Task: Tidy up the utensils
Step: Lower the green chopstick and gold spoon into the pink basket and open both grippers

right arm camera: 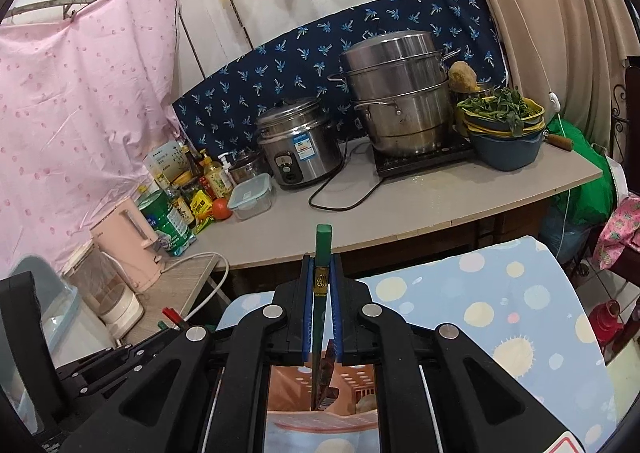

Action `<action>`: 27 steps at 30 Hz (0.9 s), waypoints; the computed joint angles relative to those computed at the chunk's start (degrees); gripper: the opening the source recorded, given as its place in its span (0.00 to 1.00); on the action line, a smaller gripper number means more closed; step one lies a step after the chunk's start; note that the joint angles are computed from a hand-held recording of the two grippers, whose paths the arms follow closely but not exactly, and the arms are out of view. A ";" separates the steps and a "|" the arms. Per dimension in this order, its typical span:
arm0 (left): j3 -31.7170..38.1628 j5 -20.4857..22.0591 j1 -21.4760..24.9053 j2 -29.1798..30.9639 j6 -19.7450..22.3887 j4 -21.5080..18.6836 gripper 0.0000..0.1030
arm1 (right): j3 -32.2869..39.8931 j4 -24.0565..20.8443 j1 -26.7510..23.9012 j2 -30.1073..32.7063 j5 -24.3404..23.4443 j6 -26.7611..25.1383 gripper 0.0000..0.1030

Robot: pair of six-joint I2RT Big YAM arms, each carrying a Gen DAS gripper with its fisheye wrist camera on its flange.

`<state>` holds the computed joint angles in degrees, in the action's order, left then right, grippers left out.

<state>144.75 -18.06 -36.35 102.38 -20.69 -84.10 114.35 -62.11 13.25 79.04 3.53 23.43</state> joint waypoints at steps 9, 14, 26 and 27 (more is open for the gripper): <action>-3.68 -1.97 -0.65 -2.73 -2.57 2.54 0.34 | -2.52 0.09 -0.03 -3.10 -0.57 -0.23 0.22; -5.62 -3.13 -1.64 -4.47 -3.08 2.33 0.37 | -4.76 -0.11 1.16 -5.80 0.56 -1.39 0.28; -19.11 -6.60 -5.20 -13.49 -7.00 4.49 0.56 | -12.92 -3.74 4.45 -13.27 1.64 -3.26 0.37; -19.97 -6.81 -5.49 -14.01 -7.42 4.37 0.56 | -13.70 -3.97 4.97 -13.96 2.23 -3.35 0.37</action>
